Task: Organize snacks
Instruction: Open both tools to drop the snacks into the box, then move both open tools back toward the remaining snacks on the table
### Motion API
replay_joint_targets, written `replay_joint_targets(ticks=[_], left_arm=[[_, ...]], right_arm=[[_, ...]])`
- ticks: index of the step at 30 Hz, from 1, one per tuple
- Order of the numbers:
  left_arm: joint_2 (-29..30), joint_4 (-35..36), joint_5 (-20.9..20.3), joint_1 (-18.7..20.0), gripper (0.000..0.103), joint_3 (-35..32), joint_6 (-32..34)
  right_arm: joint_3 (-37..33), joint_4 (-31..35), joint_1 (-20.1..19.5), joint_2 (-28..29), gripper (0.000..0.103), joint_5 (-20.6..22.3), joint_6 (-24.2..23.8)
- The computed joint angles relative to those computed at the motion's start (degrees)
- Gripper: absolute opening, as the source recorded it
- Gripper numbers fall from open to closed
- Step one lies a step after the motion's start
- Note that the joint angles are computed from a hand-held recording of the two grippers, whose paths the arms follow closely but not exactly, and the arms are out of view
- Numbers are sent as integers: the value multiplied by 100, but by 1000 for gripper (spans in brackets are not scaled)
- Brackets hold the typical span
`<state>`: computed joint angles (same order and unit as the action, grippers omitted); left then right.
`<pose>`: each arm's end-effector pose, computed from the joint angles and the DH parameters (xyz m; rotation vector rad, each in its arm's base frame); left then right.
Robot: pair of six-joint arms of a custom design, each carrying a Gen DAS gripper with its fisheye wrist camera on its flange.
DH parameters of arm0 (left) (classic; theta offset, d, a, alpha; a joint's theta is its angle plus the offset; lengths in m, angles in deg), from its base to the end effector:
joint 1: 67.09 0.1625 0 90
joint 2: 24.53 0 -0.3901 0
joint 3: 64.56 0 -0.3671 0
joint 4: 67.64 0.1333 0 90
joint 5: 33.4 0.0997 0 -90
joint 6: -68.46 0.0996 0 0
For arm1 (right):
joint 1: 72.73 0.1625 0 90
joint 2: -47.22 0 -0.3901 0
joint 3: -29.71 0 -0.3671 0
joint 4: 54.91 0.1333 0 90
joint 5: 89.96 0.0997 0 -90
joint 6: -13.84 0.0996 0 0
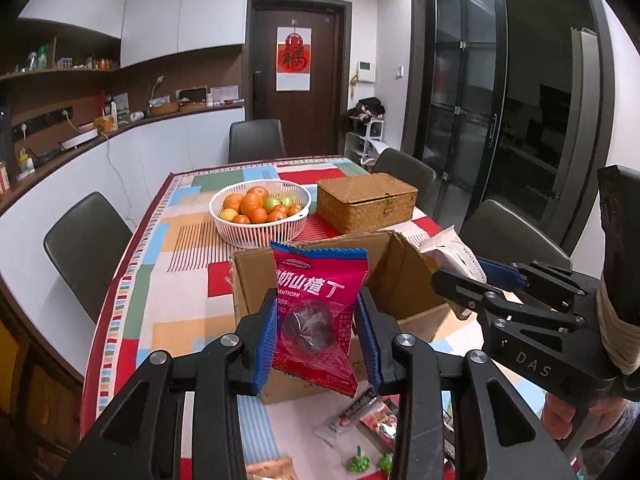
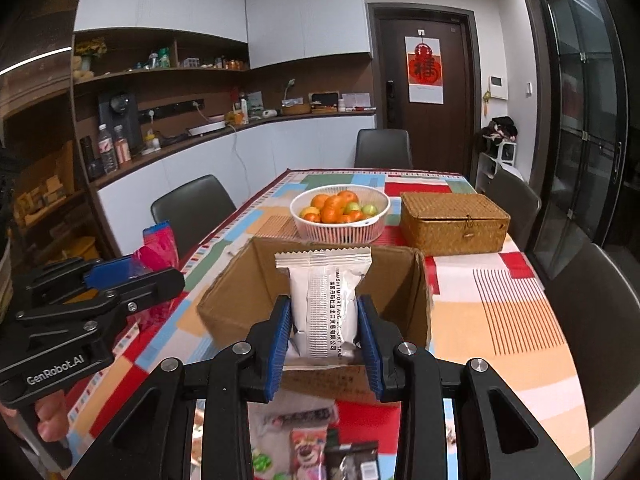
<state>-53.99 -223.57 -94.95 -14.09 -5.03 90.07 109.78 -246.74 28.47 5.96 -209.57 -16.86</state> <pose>-0.3308 -0.7393 0.1579 1.0823 2.3621 -0.9183 0.2188 -0.6720 0.2392 0.4512 -2.1698 1.2238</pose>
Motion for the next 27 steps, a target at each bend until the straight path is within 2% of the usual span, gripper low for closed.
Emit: replay_joint_targets(ticks=[6,11,15,16,17,19,23,27], left_arm=[[633,962,7,139,37,-1223,-185],[1132,1961,-176,265,37,-2275,-490],[1505,2346,-29,278,39,-2951,-512],[1531,2309,127,256,50,-2962,-510],[1469,2096,266,230,61,-2783,-467],[1307,1721,354,199,62,-2419,-357],[832,1012,491,112,62,-1469,-127],[431,443,578,33,63,-719,65]], right_arm=[[-681,680,-121,239,34,-51,162],[-1261,1349,-226,475,34,-116,382],[-1549,1710,-297,606,34,-114,567],[-1602,1752,-310,635,35,-124,596],[-1674,1766,-315,684,41,-186,605],[-1717,1786,-312,715,53,-277,678],[-1462,1369,-267,646,53,-408,560],[-912,867,-166,399,53,-279,382]])
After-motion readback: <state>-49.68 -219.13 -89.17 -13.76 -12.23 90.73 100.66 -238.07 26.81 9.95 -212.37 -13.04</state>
